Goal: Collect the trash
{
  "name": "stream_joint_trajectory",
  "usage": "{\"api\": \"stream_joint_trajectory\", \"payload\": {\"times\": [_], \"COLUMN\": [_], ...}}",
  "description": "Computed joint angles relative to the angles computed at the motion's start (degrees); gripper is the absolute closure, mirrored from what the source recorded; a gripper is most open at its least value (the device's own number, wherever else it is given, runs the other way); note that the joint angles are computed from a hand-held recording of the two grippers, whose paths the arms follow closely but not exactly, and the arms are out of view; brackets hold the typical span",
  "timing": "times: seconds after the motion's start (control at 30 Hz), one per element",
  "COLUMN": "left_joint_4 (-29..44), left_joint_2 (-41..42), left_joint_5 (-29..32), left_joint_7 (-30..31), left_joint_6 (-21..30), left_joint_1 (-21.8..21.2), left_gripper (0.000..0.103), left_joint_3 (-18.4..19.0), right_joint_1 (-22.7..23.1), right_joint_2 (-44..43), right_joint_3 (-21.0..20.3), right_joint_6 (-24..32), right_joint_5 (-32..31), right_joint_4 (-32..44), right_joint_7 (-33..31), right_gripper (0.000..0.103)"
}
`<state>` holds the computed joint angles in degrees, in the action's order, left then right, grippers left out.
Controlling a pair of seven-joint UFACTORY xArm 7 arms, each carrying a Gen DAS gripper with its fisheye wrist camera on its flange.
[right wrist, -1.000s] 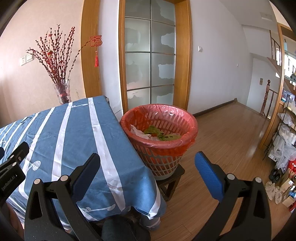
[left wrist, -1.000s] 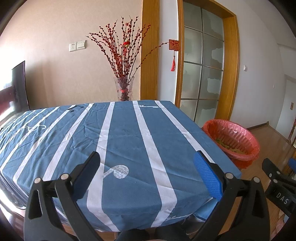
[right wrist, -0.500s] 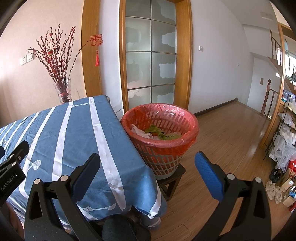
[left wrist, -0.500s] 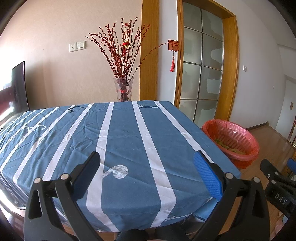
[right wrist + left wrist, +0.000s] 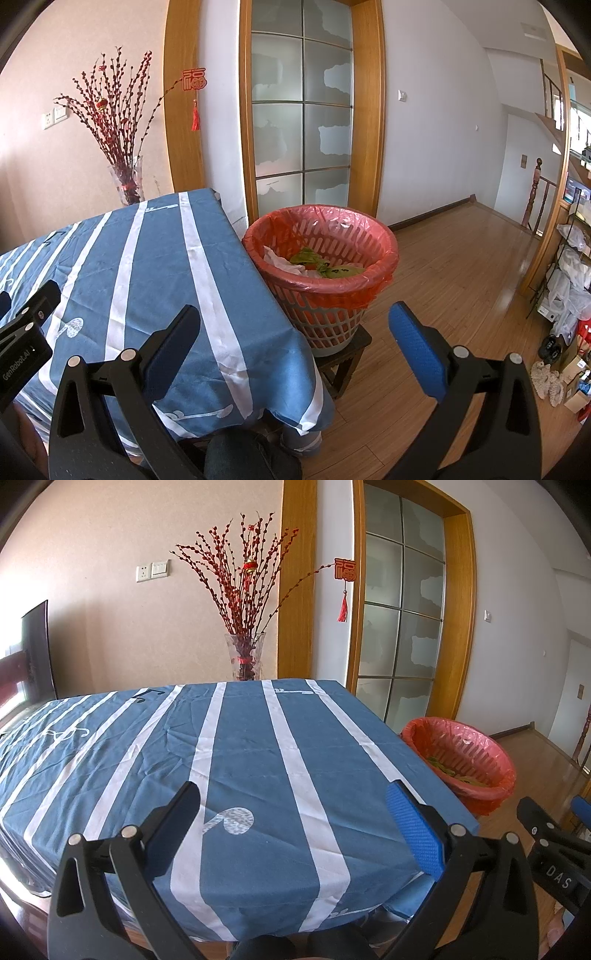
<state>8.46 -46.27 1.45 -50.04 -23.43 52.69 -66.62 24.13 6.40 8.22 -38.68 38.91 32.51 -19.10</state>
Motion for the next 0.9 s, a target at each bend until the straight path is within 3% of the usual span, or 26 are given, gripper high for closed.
{"api": "stream_joint_trajectory", "payload": {"times": [0.9], "left_joint_4": [0.2], "left_joint_2": [-0.3], "left_joint_5": [0.4], "left_joint_7": [-0.8], "left_joint_6": [0.2], "left_joint_1": [0.1], "left_gripper": [0.004], "left_joint_3": [-0.5], "right_joint_1": [0.3], "right_joint_2": [0.0], "right_joint_3": [0.1], "right_joint_6": [0.1], "right_joint_5": [0.3], "right_joint_4": [-0.1], "right_joint_7": [0.0], "right_gripper": [0.002]}}
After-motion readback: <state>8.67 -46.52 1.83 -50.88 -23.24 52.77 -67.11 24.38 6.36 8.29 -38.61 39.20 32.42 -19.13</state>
